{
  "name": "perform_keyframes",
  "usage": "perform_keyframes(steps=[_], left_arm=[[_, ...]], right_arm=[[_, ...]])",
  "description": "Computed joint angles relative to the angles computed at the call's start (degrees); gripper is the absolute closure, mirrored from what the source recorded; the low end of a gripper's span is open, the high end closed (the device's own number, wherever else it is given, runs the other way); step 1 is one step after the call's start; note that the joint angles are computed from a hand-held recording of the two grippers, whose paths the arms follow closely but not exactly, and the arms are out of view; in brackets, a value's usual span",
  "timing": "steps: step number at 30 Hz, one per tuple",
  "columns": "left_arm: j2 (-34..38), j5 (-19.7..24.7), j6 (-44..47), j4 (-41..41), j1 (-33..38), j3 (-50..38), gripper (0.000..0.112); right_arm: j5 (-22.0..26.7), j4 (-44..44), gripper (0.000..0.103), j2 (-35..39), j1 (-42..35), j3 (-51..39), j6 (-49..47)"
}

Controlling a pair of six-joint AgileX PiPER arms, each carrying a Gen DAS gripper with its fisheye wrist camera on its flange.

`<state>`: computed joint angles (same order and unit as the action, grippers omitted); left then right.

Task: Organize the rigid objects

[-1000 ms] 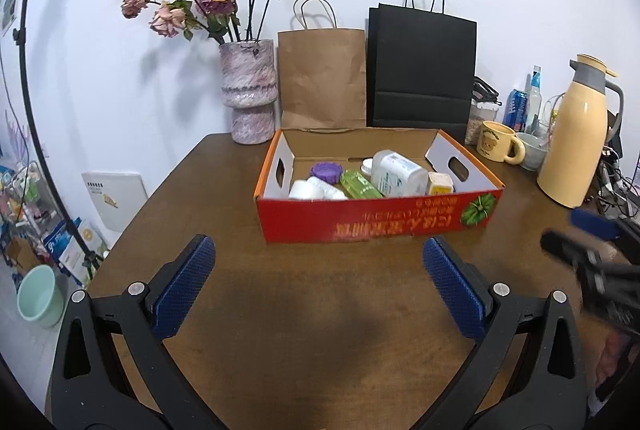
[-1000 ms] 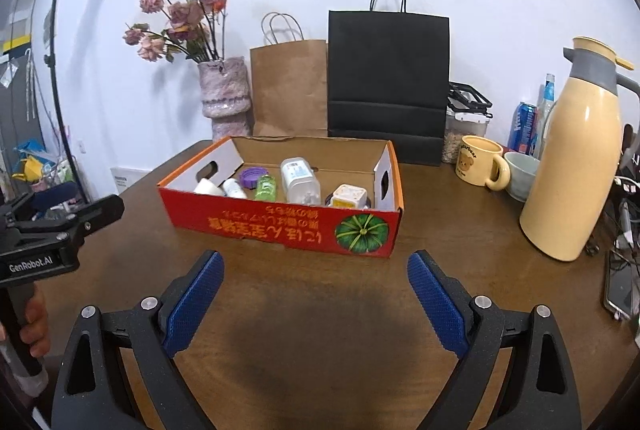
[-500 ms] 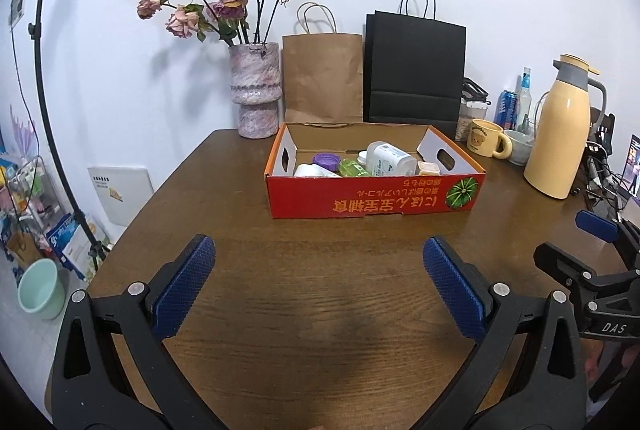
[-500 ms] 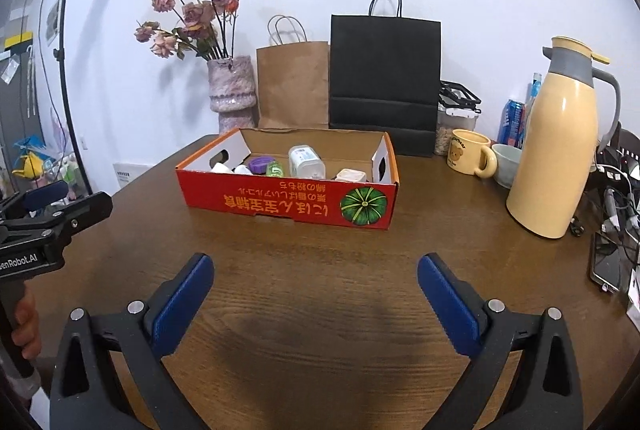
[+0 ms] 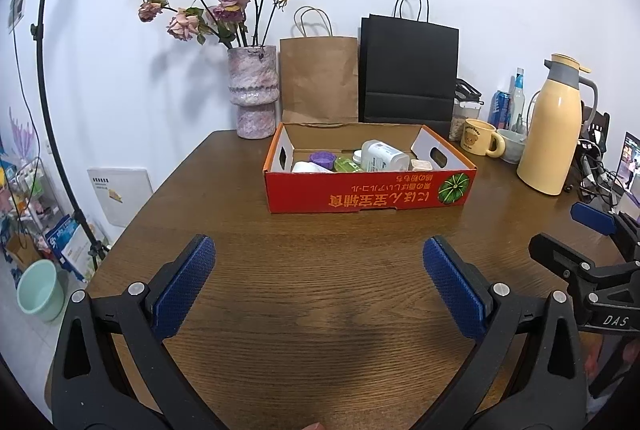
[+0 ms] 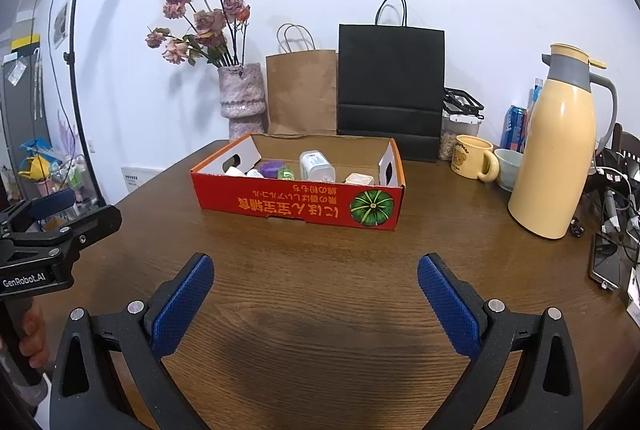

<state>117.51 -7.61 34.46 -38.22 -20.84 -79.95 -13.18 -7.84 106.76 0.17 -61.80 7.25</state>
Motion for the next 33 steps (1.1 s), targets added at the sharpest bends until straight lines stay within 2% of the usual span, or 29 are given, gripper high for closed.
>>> perform_keyframes(steps=[15, 33], left_arm=[[-0.17, -0.01, -8.78, 8.46, 0.23, 0.48, 0.009], [-0.15, 0.01, -13.66, 13.12, 0.35, 0.89, 0.009]], right_arm=[[-0.27, 1.83, 0.0, -0.19, 0.35, 0.25, -1.62], [-0.11, 3.25, 0.0, -0.33, 0.58, 0.3, -3.0]])
